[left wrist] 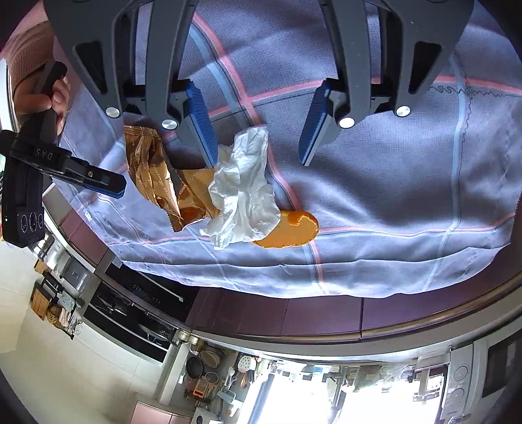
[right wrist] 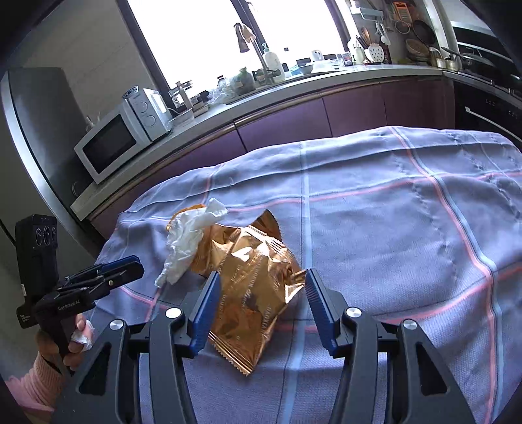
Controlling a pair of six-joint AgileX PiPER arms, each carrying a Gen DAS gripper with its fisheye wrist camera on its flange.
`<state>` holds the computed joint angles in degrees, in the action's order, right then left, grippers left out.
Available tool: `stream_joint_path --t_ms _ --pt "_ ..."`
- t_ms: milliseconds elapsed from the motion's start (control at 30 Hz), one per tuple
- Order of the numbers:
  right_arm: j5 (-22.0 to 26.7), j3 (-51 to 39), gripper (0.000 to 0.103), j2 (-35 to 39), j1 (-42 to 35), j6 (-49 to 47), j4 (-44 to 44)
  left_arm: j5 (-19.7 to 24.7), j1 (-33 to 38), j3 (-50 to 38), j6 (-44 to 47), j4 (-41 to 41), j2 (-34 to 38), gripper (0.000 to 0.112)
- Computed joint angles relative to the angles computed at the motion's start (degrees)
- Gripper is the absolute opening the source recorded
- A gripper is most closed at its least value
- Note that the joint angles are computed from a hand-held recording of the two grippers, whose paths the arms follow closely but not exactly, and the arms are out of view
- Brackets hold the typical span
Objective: Collect trash
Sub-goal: 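Grasp the white tissue with the left gripper while the right gripper grasps the gold snack bag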
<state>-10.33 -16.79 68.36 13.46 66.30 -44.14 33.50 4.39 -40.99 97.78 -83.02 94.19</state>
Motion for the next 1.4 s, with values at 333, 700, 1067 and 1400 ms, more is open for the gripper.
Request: stream_joint_path --t_ms 333,700,1067,1400 --pt "-8.2 2.4 0.054 4.1 -3.0 3.9 -5.0 -7.3 -7.4 -6.9 -12.4 9.0 4.2 0.056" --pt "-13.3 3.5 0.04 5.2 -6.5 5.7 -8.3 -6.5 -10.0 -9.9 -17.4 13.7 6.7 0.055" --pt "-13.5 4.1 0.016 3.6 -6.1 7.7 -10.6 -6.1 -9.8 -9.7 -17.5 13.8 7.5 0.018" --pt "-12.5 4.6 0.013 -0.5 -5.1 9.4 -12.4 -3.0 -5.8 -5.3 -10.5 8.5 2.1 0.013"
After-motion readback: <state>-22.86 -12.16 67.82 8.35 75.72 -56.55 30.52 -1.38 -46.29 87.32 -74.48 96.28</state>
